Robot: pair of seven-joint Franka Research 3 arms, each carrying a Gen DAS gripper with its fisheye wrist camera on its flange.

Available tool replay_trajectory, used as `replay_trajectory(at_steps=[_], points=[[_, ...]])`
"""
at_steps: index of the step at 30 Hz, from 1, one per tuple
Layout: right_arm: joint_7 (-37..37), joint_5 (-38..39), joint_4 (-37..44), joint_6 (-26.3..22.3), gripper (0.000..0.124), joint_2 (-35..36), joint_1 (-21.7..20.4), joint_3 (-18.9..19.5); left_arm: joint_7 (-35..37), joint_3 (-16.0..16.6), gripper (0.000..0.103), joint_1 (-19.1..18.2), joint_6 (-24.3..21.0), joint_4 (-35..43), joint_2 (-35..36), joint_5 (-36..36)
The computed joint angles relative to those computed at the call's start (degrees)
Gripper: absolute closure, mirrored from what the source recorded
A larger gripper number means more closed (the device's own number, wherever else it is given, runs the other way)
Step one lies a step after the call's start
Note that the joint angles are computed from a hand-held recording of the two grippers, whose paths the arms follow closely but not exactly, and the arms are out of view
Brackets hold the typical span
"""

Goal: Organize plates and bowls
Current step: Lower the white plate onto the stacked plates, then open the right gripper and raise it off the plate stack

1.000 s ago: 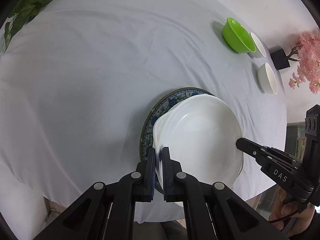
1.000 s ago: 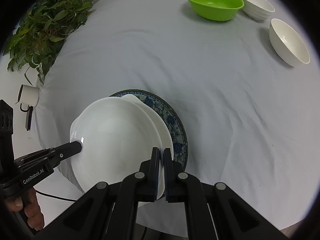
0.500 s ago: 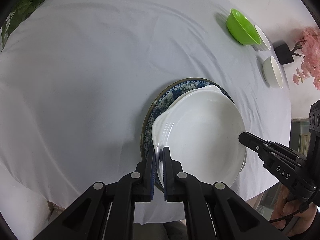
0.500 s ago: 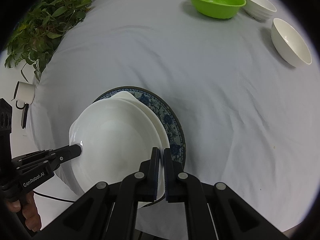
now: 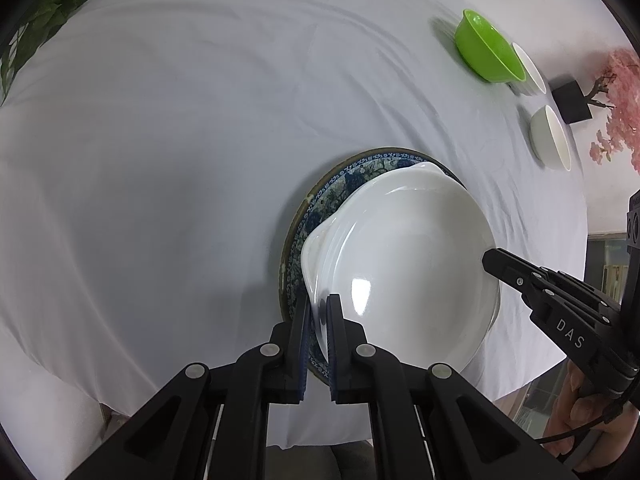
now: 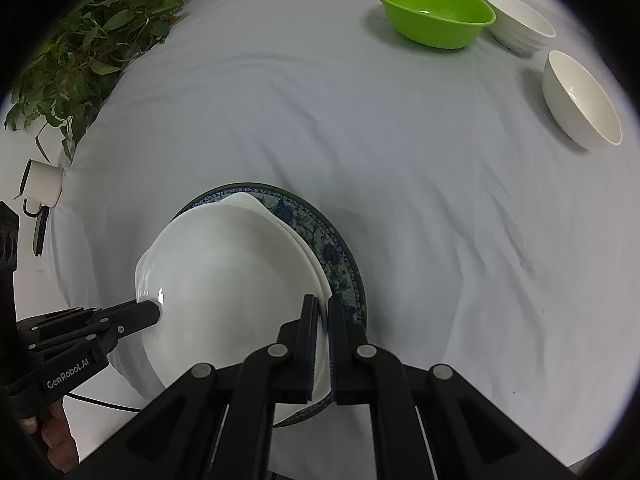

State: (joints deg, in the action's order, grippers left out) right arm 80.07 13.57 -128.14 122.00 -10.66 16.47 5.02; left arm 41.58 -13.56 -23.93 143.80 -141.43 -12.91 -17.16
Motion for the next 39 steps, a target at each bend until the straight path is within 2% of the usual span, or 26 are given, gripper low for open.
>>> replay_trajectory(at_steps=[12,16,26,27,28,29,30,31,32,34,36,39], points=[[1.00,-0.75,-0.41,0.67,0.119,0.27,0.01,0.08,2.34,0.05,0.099,-0.28,-0.08,0.49,0.58,-0.88],[0.94,-0.21,-0.31,0.43,0.118,0.48,-0.06,-0.14,3.55,0.37,0.095,-0.77,0.89,-0.51,-0.76,-2.63],[0.36,2.27,-0.26,0.01,0.117,0.89,-0.51,-0.71,4.20,1.17,0.093,-1.23,2.92,-2.51,-5.12,-2.15],[0.44,2.62,-0.15,0.00,0.117,0.99,-0.52,-0.73,3.76,1.16,0.086,-1.04,3.14,-2.88,-6.06,-1.48],[0.44,2.89,-0.27,0.03,0.117,0.84,-0.57,-0.79,2.48,0.85,0.071,-0.55,3.00,-3.20,-7.07,-0.14],[0.65,2.69,-0.30,0.21,0.117,0.60,-0.64,-0.74,0.07,0.06,0.062,0.49,2.91,-3.60,-8.58,2.33],[0.73,2.30,-0.32,0.34,0.115,0.19,-0.67,-0.65,-2.19,-0.62,0.044,1.28,3.08,-4.07,-9.99,4.59],[0.46,2.12,-0.34,0.57,0.107,-0.36,-0.69,-0.66,-5.59,-1.97,0.033,2.89,2.95,-4.44,-12.06,8.39],[-0.32,2.55,-0.37,0.60,0.098,-1.08,-0.73,-0.90,-8.12,-2.87,0.029,4.00,2.10,-4.31,-13.58,11.70],[-1.40,4.12,-0.29,0.68,0.051,-2.47,-1.01,-1.56,-11.58,-4.17,0.017,5.73,-1.30,-2.78,-15.88,18.00],[-1.65,5.11,-0.79,2.19,0.040,-5.20,-1.89,-2.31,-13.09,-5.00,0.017,6.61,-4.69,-0.54,-17.47,23.71],[-0.53,3.96,0.45,2.05,0.039,-7.57,-3.75,-2.93,-12.16,-4.65,0.017,5.93,-10.25,3.82,-18.23,27.82]])
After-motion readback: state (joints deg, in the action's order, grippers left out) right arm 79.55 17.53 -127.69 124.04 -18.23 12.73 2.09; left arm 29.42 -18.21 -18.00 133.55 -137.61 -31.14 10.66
